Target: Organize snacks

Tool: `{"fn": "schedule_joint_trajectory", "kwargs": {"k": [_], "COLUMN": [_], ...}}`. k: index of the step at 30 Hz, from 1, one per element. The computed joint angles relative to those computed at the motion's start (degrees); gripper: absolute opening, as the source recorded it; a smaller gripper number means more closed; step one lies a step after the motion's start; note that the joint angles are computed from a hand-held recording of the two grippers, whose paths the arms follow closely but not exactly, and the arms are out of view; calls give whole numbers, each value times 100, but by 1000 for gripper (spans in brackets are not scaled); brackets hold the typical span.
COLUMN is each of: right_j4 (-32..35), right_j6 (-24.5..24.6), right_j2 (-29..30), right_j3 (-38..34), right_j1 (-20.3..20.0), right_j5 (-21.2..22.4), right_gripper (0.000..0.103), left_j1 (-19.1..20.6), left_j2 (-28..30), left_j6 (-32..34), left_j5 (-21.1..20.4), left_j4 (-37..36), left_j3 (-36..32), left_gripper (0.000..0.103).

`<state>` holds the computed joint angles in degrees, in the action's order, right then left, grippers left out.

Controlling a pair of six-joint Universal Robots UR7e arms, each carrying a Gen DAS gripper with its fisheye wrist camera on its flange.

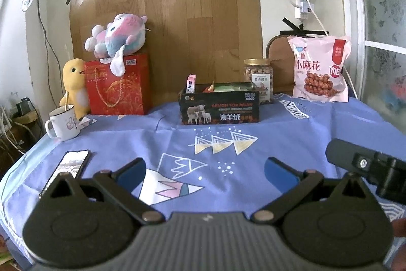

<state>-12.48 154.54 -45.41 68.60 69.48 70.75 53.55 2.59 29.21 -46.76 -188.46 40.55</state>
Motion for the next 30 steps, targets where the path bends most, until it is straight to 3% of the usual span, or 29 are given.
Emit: {"fn": "schedule_joint_trajectory", "kwargs": {"k": [20, 24, 30], "right_j4": [136, 169, 264], "right_j6": [-169, -158, -143], "right_j2": [45, 53, 88], "right_j3": [-57, -76, -149], "right_j1": [23, 21, 22], "right_j5": [-1, 0, 13], "right_gripper": [103, 103, 103], "left_j1": [32, 23, -11], "left_j2": [74, 264, 913], "left_j6": [-35, 317, 1455], "left_j5": [161, 273, 505], "left_j4": [-152, -358, -831], "left_j3": [-114, -393, -1412], "left_gripper": [103, 103, 103]}}
